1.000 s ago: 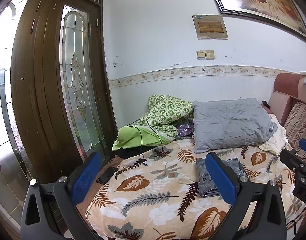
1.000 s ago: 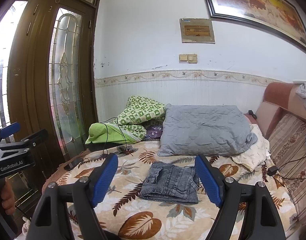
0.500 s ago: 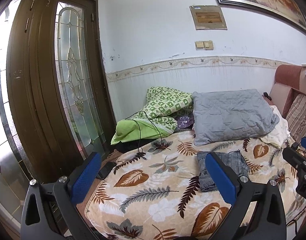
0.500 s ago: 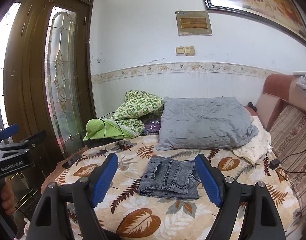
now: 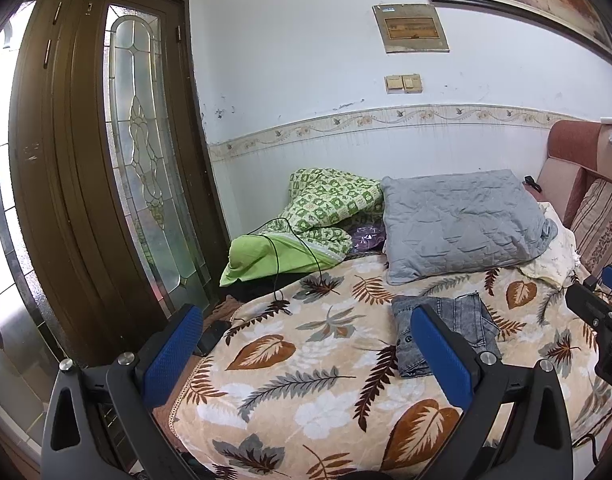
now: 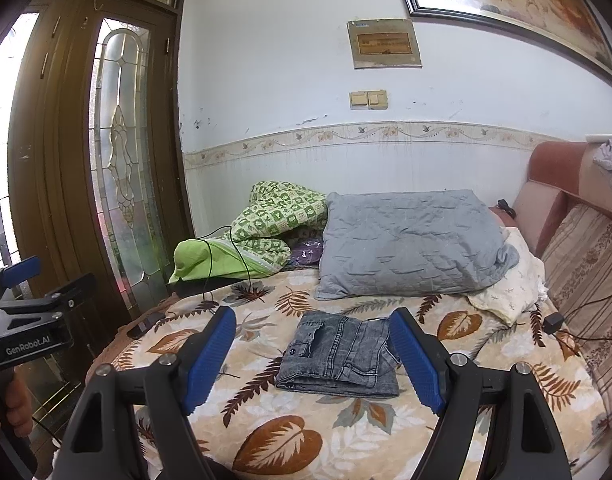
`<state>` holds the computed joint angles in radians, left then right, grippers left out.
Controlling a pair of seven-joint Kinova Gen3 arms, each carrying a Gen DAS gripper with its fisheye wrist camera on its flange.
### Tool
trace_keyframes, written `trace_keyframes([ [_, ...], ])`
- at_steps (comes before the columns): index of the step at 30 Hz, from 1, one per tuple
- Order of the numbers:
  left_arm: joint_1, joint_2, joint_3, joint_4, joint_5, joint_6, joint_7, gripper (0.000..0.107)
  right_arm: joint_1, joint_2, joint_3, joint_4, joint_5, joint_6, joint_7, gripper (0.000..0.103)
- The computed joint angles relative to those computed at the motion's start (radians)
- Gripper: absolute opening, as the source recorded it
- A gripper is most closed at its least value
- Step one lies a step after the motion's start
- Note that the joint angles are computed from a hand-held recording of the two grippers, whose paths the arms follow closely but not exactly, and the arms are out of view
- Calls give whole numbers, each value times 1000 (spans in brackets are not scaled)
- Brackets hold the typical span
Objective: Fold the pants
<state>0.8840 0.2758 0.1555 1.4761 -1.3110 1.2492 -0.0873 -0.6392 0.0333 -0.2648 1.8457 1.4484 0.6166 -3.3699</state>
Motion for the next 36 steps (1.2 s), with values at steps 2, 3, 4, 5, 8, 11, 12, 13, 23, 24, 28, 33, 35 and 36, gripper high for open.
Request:
trace_keyframes([
  [2, -14, -2, -1, 2, 7, -27, -8, 103, 3, 6, 4, -7, -7, -1, 4, 82],
  [3, -20, -1, -3, 2, 8, -39, -11, 103, 4, 11, 5, -13, -14, 1, 10, 82],
  [4, -24, 1, -5, 1, 8, -48, -13, 103, 4, 16, 8, -19, -23, 1, 17, 82],
  [5, -32, 3, -8, -1, 10, -62, -18, 103, 4, 23, 10, -26, -30, 3, 25, 82],
  [8, -58, 4, -18, 2, 23, -114, -31, 103, 2, 50, 22, -52, -56, 6, 50, 82],
  [11, -85, 4, -30, 9, 31, -162, -32, 103, -9, 85, 38, -92, -94, 13, 98, 82],
  [12, -96, 3, -34, 12, 35, -181, -33, 103, -14, 94, 45, -102, -103, 15, 111, 82],
  [13, -109, 5, -39, 13, 41, -202, -37, 103, -20, 106, 52, -116, -113, 18, 124, 82],
  [23, -185, 59, -93, -32, 153, -300, -150, 103, -72, 239, 148, -254, -207, 5, 209, 82],
  [24, -183, 62, -99, -37, 159, -294, -167, 103, -77, 246, 159, -263, -214, -5, 208, 82],
  [28, -166, 60, -116, -42, 162, -267, -198, 103, -91, 274, 203, -292, -237, -58, 198, 82],
  [33, -145, 53, -116, -43, 150, -230, -190, 103, -114, 277, 237, -276, -230, -108, 170, 82],
  [35, -134, 51, -112, -48, 146, -211, -171, 103, -121, 269, 240, -263, -222, -110, 179, 82],
  [36, -126, 49, -111, -47, 140, -203, -154, 103, -122, 262, 239, -257, -220, -107, 192, 82],
])
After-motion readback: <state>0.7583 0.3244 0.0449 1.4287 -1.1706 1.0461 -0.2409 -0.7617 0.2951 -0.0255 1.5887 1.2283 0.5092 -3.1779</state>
